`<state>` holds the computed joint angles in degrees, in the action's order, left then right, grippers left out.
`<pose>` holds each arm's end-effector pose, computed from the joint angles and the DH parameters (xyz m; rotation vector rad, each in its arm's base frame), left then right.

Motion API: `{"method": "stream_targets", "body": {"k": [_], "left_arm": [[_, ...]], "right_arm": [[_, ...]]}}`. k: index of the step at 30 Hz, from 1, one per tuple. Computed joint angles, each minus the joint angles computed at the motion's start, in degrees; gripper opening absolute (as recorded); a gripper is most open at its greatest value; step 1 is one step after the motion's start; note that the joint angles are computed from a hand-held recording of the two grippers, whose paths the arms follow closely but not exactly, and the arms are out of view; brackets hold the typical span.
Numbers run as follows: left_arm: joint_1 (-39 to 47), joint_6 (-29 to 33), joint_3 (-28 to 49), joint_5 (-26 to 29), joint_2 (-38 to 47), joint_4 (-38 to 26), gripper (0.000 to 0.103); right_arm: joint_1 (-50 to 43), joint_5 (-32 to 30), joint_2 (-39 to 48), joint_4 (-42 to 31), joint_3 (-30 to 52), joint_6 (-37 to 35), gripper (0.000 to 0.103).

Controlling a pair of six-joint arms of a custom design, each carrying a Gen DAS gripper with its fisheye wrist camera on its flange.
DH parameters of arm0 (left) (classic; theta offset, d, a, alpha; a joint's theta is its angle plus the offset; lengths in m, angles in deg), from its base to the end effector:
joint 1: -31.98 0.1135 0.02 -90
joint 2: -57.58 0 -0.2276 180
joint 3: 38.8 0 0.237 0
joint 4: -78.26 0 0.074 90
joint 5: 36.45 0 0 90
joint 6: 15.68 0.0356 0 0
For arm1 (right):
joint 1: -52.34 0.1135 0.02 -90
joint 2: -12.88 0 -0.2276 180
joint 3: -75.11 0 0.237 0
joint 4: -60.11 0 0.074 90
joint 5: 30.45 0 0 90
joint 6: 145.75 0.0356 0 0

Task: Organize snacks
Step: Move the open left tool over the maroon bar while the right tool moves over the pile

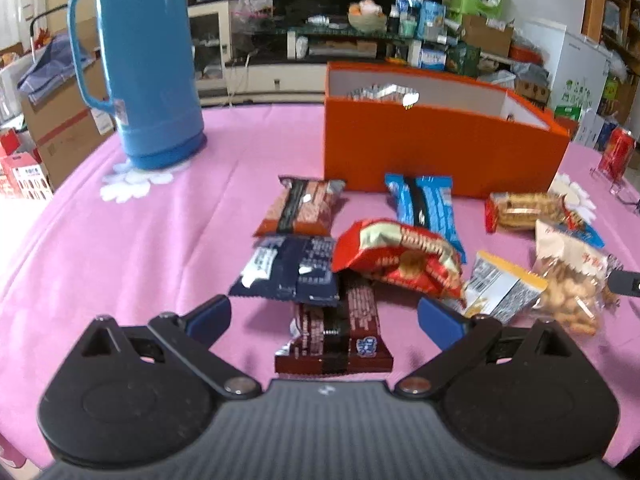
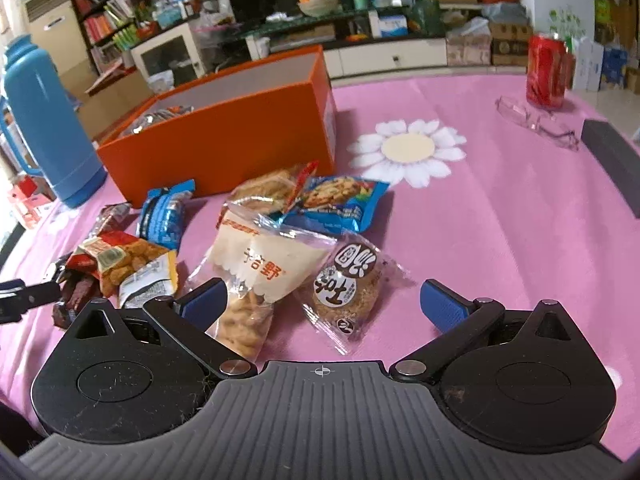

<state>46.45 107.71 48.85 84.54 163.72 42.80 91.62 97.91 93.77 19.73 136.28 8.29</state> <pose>0.3624 0.0746 0.1725 0.5940 2.2782 -0.2847 0.2136 0.1462 0.1699 0.7043 2.2087 -0.0147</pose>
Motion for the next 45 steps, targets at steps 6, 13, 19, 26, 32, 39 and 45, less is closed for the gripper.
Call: {"method": "stream_targets", "body": {"k": [6,13,19,26,32,39,45], "left_arm": [[-1.7,-2.2,3.9,-1.4,4.8,-2.8,0.098],[-3.7,-3.2,3.4,-3.7,6.3,1.2,0.051],[0.3,5.4,0.2,0.0,2.5,-4.7,0.05],[4.5,13.7,-9.3,3.9,-4.1,-3.8,0.061],[2.9,8.8,-7.0,3.1,-2.6,-4.2,0.064],[2.4,8.5,-7.7,3.3,-2.7,-3.0,0.068],[2.3,7.6,-6.6,3.7,-1.9,-3.7,0.072]], "right_arm": [[-0.6,-1.7,3.0,2.3,1.6,-2.8,0.095],[-1.2,-2.6,2.2,4.2,0.5,-3.7,0.095],[-1.7,-2.7,-1.2,5.0,-2.8,-2.5,0.095],[-1.9,-3.0,-4.4,4.0,-5.8,0.0,0.095],[0.8,-2.1,1.9,4.3,-1.1,-6.3,0.095],[-3.3,-0.3,7.5,10.1,2.0,-14.0,0.095],[1.3,2.7,6.4,10.8,2.2,-13.5,0.095]]}}
